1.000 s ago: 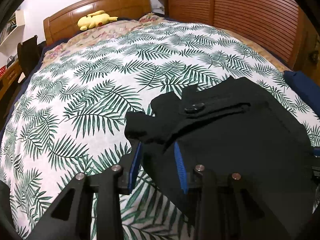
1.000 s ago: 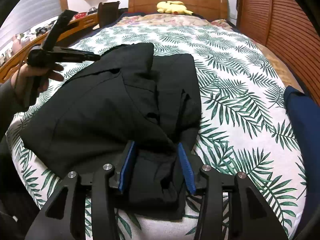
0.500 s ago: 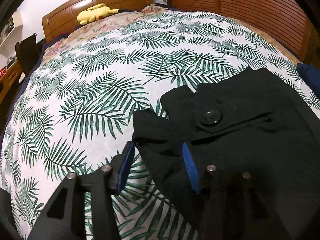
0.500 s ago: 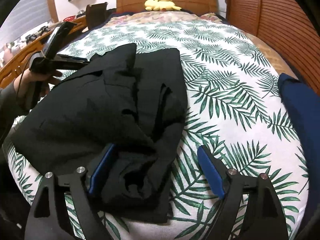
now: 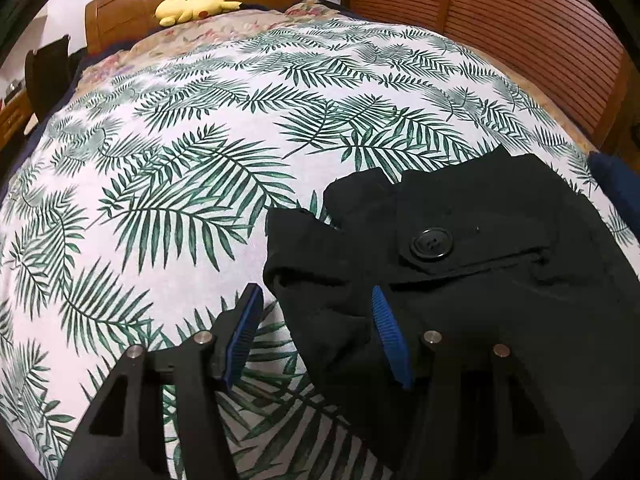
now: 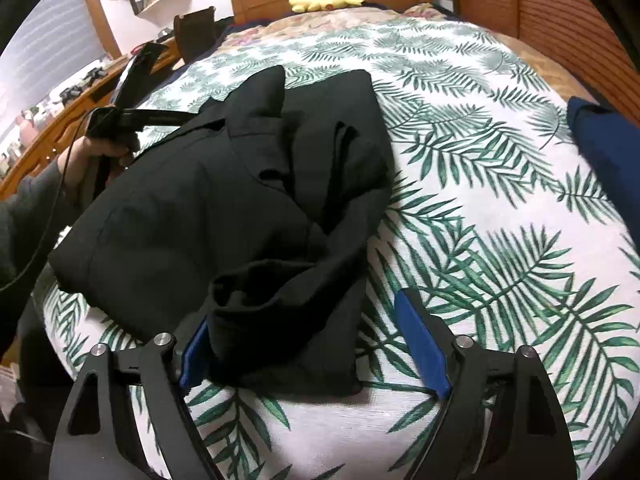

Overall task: Fold large clothes
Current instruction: 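Reach the left tool to the coat edge near the button, then grasp the coat button edge with the left tool while the right tool grasps its end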

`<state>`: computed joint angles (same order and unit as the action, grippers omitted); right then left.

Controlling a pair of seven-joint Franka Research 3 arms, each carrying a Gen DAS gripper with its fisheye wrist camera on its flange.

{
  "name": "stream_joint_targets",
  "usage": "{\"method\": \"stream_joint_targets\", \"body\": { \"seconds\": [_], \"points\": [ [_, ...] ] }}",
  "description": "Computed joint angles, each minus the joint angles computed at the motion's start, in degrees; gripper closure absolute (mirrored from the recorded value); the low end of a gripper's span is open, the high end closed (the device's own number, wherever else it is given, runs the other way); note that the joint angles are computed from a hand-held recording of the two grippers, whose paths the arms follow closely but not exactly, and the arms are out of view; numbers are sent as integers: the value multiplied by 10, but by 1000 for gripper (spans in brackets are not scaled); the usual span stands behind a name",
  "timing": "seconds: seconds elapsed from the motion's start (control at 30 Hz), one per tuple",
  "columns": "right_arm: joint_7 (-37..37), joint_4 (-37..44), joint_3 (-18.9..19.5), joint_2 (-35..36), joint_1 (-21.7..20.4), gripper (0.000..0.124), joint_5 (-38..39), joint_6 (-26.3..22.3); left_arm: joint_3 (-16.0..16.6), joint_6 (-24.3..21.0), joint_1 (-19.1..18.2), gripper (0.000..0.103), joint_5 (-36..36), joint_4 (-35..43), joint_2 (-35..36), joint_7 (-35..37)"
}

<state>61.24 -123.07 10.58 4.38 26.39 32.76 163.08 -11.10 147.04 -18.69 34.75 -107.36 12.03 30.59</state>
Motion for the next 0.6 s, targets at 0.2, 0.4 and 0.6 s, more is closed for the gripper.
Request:
{"method": "stream_joint_targets", "body": {
  "seconds": [0.2, 0.4, 0.6],
  "points": [
    [-91, 14, 11, 1, -6, 78, 101, -45, -4, 16, 2, 64, -14, -1, 2, 8],
    [-143, 7, 12, -8, 3, 103, 147, -11, 0, -23, -19, 88, 30, 19, 0, -8],
    [-192, -1, 12, -21, 11, 109, 192, 25, -3, -62, -38, 94, 114, 24, -30, -73]
  ]
}}
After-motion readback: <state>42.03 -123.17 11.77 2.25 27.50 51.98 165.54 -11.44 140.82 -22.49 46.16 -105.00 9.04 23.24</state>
